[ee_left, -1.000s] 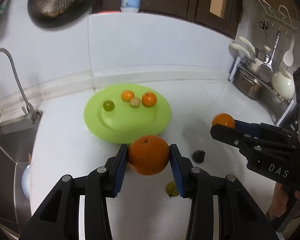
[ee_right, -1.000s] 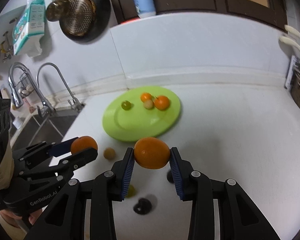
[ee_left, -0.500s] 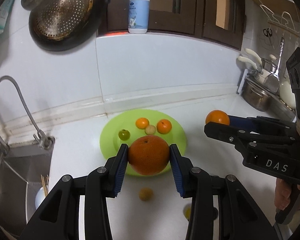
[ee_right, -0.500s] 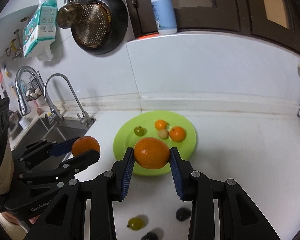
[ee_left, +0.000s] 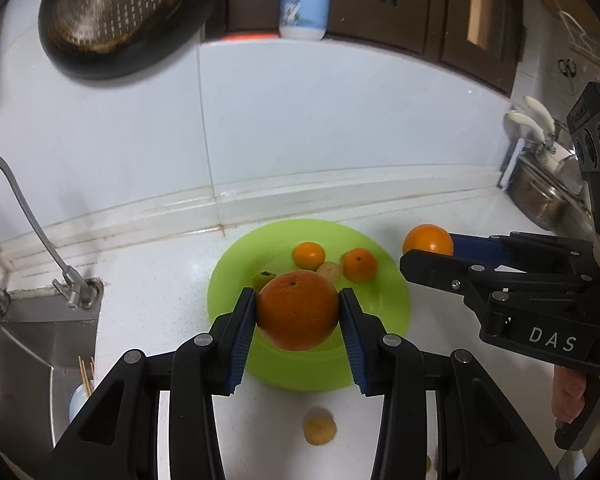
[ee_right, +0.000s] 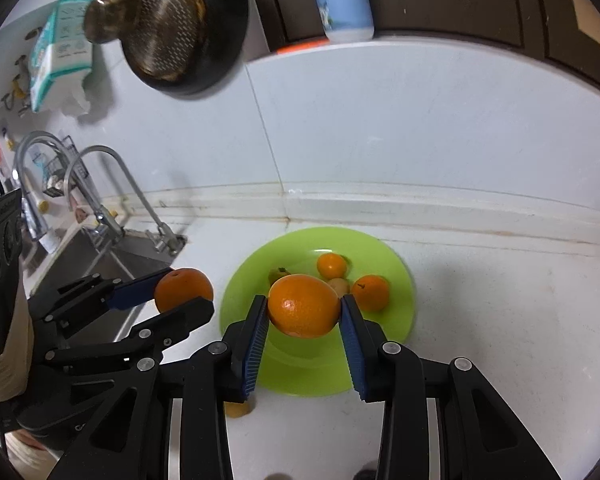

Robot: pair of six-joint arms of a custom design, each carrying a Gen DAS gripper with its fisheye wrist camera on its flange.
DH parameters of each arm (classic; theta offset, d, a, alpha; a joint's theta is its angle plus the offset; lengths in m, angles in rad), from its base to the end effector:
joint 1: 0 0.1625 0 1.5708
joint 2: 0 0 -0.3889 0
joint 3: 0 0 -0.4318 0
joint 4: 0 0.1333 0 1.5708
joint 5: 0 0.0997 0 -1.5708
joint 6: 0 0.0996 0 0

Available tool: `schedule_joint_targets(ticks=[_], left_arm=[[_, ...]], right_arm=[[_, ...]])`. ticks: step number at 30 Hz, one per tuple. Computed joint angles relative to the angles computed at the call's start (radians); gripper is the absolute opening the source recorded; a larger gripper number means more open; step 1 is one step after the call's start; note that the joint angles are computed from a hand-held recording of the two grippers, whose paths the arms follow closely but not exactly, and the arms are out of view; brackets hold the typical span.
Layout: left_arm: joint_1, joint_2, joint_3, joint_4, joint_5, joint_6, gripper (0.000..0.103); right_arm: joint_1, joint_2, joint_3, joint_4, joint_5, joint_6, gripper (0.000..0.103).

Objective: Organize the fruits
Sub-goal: 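Carry the orange and tangerine over the green plate and open both tools, then lift both open tools off the plate toward the remaining counter fruit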

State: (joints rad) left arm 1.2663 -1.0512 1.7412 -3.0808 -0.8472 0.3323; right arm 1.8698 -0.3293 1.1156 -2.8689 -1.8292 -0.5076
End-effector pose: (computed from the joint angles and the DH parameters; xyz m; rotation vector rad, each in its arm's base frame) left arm -0.0044 -0.6786 0.2472 0.3519 2.2465 -0.9633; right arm 0.3408 -0.7396 -0.0525 0.9955 -2.5717 0.6799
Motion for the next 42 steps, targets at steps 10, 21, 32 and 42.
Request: schedule_joint_targets(ticks=[10,21,32,42], left_arm=[[0.061,0.068,-0.123,0.142,-0.022,-0.067,0.041],[0.103,0.127,-0.226,0.273,-0.029,-0.11,0.041],[0.098,0.146,-0.235,0.229,0.008,-0.071,0.053],[0.036,0.066,-0.095,0.057,0.058,0.006,0.057]], right_arm=[[-0.012,0.127,-0.204,0.156,-0.058,0.005,0.037],[-0.029,0.244,-0.401,0.311,-0.087,0.003,0.037],[-0.034,0.277,-0.452,0.331,-0.11,-0.006,0.043],[-0.024,0.152,-0.239,0.131,-0.097,-0.037,0.045]])
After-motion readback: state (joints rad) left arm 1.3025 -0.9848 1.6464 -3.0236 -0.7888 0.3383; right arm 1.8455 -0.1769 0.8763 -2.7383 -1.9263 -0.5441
